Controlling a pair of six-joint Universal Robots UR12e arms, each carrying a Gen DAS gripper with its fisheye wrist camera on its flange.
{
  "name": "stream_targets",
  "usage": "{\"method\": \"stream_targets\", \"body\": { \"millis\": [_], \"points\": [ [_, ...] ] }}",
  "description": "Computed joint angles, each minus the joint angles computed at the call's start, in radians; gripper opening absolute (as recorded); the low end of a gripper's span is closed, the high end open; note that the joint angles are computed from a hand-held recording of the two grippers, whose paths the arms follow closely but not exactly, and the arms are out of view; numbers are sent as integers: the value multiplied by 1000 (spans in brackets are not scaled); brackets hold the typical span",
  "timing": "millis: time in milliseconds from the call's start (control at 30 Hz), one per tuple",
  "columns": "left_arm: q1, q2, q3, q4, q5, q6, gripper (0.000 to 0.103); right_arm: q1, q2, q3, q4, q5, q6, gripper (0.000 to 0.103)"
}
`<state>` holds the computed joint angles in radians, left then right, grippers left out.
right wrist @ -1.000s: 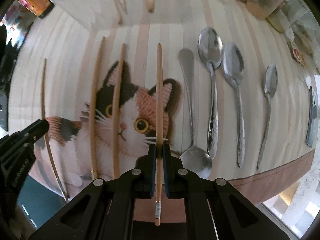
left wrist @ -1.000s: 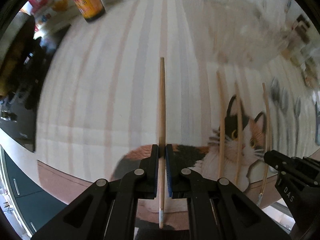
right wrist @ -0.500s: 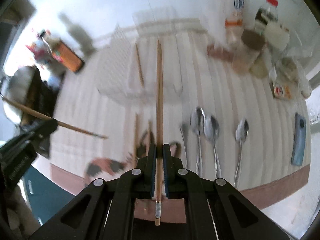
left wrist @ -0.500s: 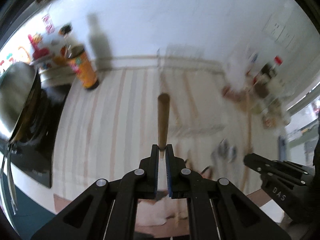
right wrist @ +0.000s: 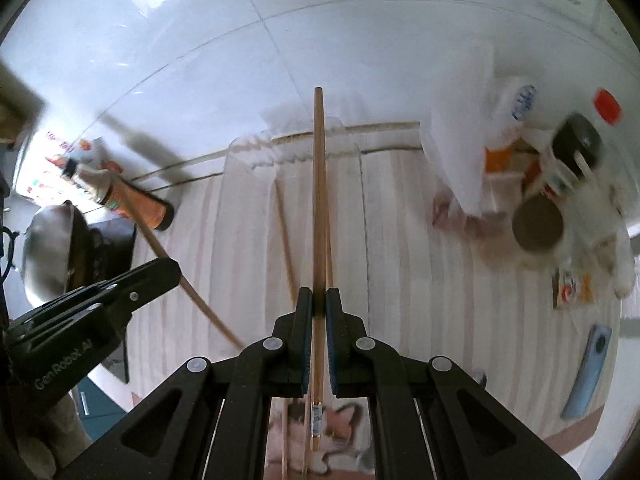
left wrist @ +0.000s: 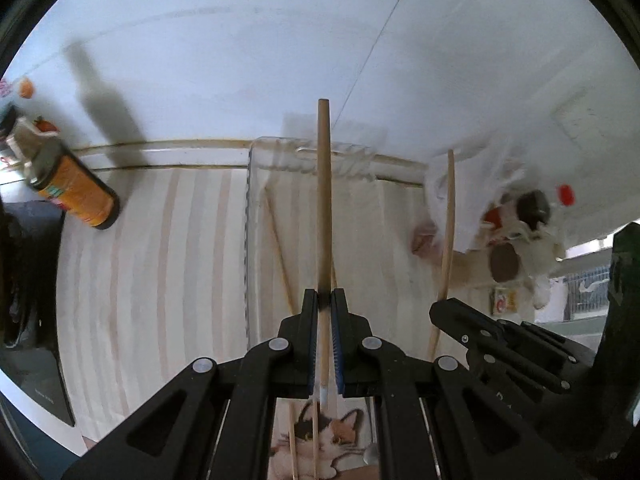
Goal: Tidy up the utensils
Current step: 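Carry both held chopsticks up and over the clear tray, then open both tools to release the chopsticks into the tray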
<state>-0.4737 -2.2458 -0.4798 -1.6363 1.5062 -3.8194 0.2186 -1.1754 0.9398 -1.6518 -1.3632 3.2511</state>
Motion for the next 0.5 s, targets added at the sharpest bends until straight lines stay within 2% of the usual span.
{"method": "stream_targets", "body": {
  "millis": [100, 200, 267, 333, 400, 433, 467, 500],
  "points": [
    [14, -84, 123, -107, -54, 37, 4, 3, 64, -73, 52, -10, 1, 7],
    [22, -158, 245, -219, -66, 41, 6, 6, 130, -144, 118, -20, -7, 7],
    [21, -173, 275, -251, -48, 32, 6, 5, 161, -180, 158, -17, -2, 8],
    [14, -143, 229, -215, 4, 27, 11, -1, 176, -194, 174, -7, 11, 11],
    [3, -111, 181, -180, 76, 14, 28, -3, 168, -180, 154, -13, 10, 18],
    [-3, -87, 142, -150, 114, 6, 49, -4, 157, -164, 141, -15, 8, 21],
    [-9, -61, 98, -117, 162, -4, 66, -6, 145, -148, 127, -20, 7, 25],
    [-17, -41, 65, -93, 212, -13, 71, -5, 132, -129, 112, -31, 6, 28]
  ]
}}
